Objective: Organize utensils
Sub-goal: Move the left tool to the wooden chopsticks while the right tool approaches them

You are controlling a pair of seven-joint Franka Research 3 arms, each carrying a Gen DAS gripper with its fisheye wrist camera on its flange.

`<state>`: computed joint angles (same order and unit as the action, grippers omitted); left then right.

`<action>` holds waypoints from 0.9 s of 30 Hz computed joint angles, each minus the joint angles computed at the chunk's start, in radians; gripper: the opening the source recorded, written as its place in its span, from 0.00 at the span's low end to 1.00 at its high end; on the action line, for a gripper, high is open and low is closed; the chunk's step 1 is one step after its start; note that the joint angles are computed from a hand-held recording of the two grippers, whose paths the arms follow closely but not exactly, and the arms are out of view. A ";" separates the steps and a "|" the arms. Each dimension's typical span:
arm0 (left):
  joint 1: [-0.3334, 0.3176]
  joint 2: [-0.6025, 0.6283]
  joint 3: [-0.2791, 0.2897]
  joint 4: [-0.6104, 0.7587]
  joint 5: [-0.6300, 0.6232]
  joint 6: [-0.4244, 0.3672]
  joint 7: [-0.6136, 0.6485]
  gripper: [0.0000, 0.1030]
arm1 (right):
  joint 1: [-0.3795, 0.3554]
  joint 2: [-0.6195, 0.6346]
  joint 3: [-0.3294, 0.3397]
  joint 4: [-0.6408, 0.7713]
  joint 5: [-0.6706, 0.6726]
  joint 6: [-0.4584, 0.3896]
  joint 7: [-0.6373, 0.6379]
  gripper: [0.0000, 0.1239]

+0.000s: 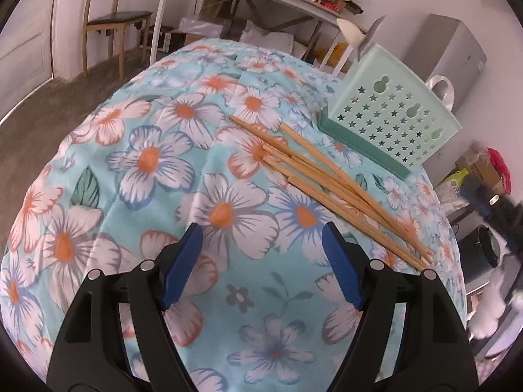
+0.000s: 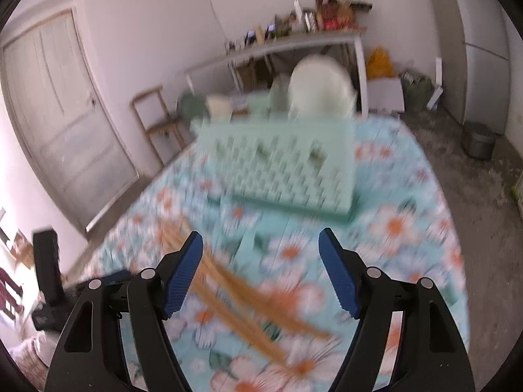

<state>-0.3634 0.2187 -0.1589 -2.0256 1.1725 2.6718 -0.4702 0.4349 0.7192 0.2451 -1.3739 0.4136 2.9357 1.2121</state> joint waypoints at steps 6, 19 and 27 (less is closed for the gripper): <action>-0.017 -0.014 0.006 -0.024 0.128 0.000 -0.137 0.78 | 0.019 0.056 0.034 0.076 -0.002 -0.118 -0.061 0.31; 0.005 -0.022 -0.021 -0.040 0.362 0.006 -0.367 0.84 | 0.045 0.059 -0.012 0.045 0.002 -0.258 -0.016 0.19; 0.016 -0.022 -0.030 -0.042 0.392 0.014 -0.395 0.84 | 0.009 0.063 0.054 0.054 0.057 -0.294 -0.130 0.19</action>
